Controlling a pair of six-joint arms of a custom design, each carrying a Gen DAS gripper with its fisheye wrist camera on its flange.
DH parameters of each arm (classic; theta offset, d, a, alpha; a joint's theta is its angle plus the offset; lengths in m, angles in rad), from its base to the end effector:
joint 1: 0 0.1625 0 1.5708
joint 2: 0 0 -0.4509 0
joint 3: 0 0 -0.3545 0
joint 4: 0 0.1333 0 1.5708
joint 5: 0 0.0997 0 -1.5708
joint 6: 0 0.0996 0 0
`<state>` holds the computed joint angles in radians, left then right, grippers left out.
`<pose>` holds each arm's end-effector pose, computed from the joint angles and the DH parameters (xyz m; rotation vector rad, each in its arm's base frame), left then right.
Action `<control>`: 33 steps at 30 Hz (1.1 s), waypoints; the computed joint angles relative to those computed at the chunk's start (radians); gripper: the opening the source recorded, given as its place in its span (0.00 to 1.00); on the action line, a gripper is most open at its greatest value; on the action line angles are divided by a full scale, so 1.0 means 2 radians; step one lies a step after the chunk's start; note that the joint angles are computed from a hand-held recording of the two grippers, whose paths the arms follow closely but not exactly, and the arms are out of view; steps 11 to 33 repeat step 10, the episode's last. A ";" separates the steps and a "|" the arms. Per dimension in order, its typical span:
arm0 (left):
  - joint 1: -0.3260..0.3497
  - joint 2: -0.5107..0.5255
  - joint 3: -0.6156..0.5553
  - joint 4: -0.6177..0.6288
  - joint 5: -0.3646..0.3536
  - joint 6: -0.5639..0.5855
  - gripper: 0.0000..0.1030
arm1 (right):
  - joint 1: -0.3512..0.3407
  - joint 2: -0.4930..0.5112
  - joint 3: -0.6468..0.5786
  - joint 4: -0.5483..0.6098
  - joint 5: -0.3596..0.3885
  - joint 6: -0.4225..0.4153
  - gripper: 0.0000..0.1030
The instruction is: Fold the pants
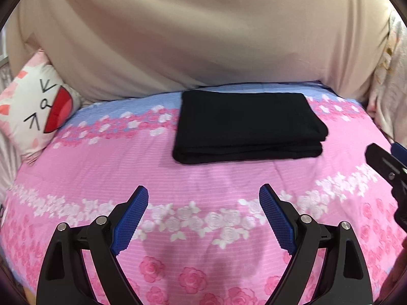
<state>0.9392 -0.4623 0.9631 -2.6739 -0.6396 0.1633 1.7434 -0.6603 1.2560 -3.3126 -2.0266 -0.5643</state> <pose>-0.3182 -0.7961 0.2009 0.5361 2.1658 -0.9230 0.2207 -0.7453 0.2941 0.4819 -2.1559 1.2842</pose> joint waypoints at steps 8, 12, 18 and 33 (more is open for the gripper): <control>-0.006 0.000 0.001 0.002 0.021 0.011 0.84 | -0.004 -0.005 0.008 -0.007 -0.001 -0.002 0.84; -0.005 -0.003 0.000 0.017 0.019 -0.005 0.84 | -0.005 -0.005 0.008 -0.006 -0.001 -0.002 0.84; -0.005 -0.003 0.000 0.017 0.019 -0.005 0.84 | -0.005 -0.005 0.008 -0.006 -0.001 -0.002 0.84; -0.005 -0.003 0.000 0.017 0.019 -0.005 0.84 | -0.005 -0.005 0.008 -0.006 -0.001 -0.002 0.84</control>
